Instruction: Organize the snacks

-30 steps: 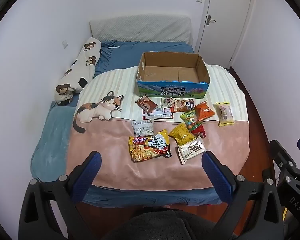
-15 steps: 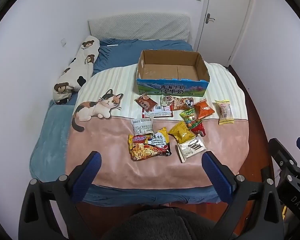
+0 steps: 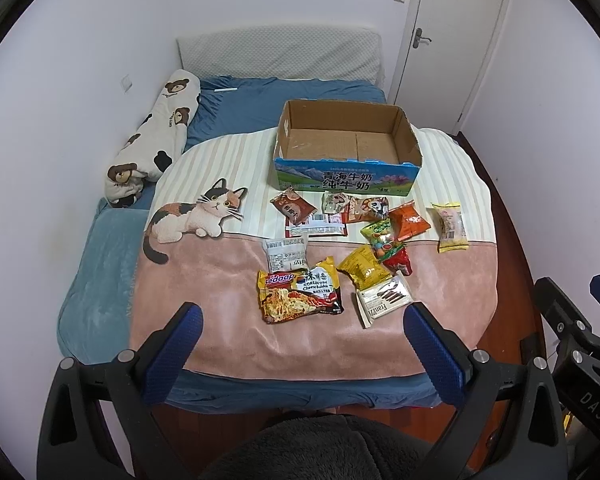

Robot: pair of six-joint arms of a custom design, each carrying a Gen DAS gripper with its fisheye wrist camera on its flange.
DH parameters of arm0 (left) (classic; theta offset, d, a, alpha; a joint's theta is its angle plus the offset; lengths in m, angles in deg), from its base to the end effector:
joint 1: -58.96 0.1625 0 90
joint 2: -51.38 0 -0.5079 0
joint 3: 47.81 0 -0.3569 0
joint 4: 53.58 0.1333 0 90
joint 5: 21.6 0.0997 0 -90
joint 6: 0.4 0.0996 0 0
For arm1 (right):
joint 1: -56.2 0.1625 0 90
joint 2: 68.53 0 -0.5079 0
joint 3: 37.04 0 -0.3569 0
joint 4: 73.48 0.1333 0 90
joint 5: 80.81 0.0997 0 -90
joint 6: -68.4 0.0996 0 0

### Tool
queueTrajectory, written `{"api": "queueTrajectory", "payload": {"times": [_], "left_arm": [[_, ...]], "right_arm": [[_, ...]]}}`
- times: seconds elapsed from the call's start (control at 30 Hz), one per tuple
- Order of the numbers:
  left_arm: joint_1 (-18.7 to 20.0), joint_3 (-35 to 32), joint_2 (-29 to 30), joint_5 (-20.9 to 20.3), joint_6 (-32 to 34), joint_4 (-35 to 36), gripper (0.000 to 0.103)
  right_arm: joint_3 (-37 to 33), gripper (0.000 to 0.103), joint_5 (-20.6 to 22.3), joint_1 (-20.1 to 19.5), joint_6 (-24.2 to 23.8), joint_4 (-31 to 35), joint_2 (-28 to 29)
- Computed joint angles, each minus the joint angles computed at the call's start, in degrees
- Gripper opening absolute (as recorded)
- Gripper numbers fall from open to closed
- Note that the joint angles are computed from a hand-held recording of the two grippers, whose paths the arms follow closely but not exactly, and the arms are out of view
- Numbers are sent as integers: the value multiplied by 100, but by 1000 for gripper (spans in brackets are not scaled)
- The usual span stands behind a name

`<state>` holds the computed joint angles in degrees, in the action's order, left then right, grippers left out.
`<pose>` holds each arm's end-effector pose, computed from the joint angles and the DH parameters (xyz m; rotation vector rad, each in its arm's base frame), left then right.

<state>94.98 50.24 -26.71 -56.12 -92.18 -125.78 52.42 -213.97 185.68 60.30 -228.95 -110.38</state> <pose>-0.2653 -0.4591 0.4320 -0.3252 2.1244 -0.8502 0.5183 -0.5267 0.1992 0.8405 -2.2802 0.6264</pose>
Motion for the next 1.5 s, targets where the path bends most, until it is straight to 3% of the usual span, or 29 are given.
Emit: {"api": "queueTrajectory", "payload": {"times": [1.5], "left_arm": [[-42, -77, 21, 44, 9, -23, 103]], "right_arm": [[-58, 103, -10, 3, -10, -148, 10]]}}
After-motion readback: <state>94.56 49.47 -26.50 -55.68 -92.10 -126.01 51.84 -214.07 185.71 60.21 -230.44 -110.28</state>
